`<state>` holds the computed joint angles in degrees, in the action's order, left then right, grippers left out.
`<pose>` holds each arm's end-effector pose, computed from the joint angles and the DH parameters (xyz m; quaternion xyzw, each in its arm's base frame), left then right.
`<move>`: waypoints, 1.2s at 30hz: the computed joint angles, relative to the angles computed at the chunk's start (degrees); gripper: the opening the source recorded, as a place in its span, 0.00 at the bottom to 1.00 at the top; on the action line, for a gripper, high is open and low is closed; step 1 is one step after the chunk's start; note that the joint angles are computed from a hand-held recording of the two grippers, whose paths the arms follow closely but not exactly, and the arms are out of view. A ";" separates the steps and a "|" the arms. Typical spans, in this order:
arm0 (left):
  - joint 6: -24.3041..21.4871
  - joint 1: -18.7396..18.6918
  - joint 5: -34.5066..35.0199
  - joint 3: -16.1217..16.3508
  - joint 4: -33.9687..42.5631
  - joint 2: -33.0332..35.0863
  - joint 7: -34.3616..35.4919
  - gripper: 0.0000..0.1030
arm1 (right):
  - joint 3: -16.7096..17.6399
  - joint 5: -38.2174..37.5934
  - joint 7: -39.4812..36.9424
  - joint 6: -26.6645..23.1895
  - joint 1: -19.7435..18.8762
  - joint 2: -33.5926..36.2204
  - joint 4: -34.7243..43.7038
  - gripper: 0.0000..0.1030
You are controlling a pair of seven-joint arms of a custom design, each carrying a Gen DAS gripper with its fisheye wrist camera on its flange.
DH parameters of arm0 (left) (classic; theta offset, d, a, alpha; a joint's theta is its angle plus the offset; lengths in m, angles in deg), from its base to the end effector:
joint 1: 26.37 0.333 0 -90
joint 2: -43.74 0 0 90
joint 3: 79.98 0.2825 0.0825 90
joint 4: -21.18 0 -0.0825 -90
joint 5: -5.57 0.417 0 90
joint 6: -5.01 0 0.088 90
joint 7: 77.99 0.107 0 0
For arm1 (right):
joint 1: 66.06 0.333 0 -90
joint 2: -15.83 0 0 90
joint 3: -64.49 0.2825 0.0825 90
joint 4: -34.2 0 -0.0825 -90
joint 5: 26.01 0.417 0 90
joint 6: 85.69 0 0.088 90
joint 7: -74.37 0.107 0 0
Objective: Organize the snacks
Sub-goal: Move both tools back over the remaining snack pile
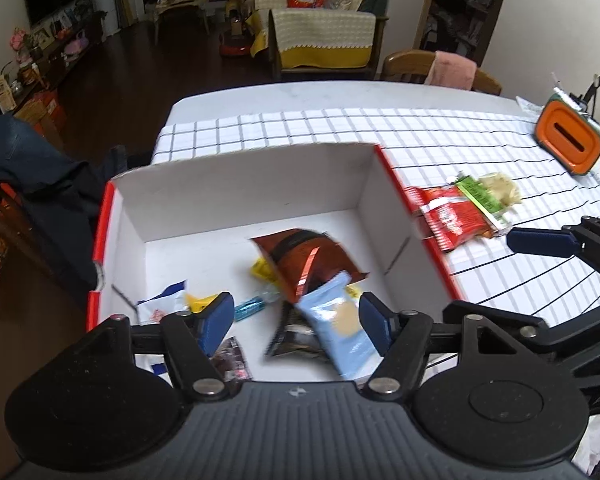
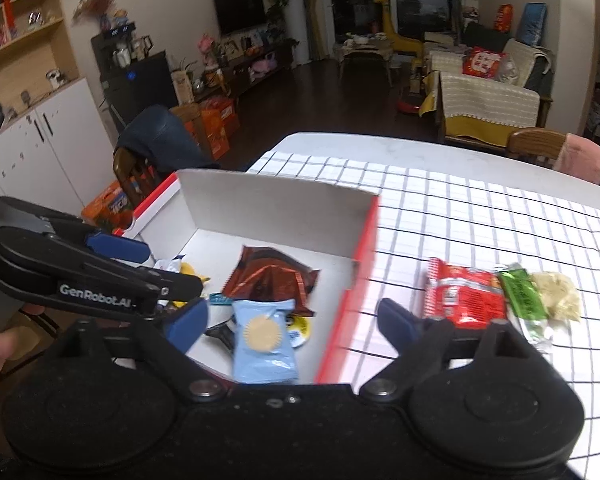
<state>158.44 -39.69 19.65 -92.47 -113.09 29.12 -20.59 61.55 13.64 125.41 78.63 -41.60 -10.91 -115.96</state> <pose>0.4860 -0.2462 0.4480 -0.6467 0.6997 -0.2418 0.1837 0.4500 0.1396 0.4265 -0.7807 0.4904 -0.1369 0.3622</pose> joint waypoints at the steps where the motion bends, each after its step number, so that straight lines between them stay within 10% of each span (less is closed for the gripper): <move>1: 0.18 0.05 0.59 -0.48 0.24 0.11 -0.72 0.70 | -0.73 0.41 -0.51 -0.18 0.00 -0.70 -0.44 0.92; 19: -1.48 -4.45 11.18 -4.72 13.32 12.74 -14.34 0.81 | -7.07 -1.54 -7.23 -4.77 -9.18 -4.25 -1.92 1.00; 36: -7.96 -13.10 18.54 -1.79 32.64 32.12 -23.60 0.81 | -7.80 5.03 -23.51 -9.00 -18.43 17.89 15.40 1.00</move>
